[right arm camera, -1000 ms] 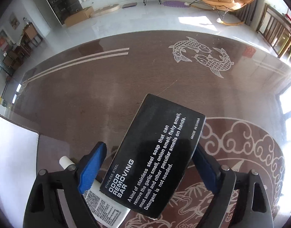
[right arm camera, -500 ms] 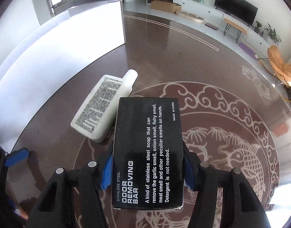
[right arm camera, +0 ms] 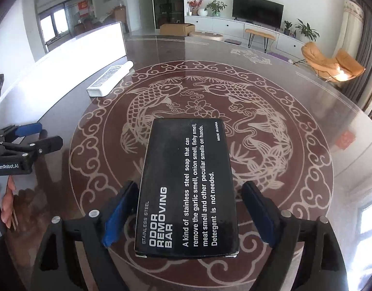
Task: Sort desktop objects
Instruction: 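Grasp the white lotion bottle with the left tool while the right tool holds the box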
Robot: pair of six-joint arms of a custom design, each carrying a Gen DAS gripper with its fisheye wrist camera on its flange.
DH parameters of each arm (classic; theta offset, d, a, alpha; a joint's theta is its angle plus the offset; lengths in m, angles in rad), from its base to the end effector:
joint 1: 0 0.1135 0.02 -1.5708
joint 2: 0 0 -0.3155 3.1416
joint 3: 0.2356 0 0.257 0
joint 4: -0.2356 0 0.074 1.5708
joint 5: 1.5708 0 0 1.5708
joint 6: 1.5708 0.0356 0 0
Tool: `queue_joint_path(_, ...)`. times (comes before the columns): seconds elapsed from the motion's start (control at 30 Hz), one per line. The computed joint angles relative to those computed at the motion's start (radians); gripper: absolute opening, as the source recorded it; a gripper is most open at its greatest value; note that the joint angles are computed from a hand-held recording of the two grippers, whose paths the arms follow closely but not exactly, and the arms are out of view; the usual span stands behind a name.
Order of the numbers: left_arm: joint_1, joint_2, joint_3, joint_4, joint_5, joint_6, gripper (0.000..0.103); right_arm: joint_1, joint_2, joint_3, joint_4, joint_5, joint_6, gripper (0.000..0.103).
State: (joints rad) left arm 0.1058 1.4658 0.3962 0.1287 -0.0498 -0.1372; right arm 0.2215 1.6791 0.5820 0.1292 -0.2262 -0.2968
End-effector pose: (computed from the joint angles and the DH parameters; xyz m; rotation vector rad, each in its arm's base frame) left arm 0.2227 0.0254 0.1484 -0.3245 2.4896 0.0497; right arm 0.2744 0.0700 0.1426 -0.7318 2.4131 0.2565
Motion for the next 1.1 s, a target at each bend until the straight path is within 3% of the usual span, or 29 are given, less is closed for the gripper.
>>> queue_joint_path(0.17, -0.014, 0.006, 0.005, -0.01, -0.023, 0.002, 0.103, 0.013, 0.035, 0.047, -0.024, 0.032, -0.007, 0.103)
queue_joint_path(1.1, -0.028, 0.011, 0.013, -0.022, -0.048, -0.003, 0.103, 0.01, 0.053, 0.047, -0.008, 0.026, -0.003, 0.103)
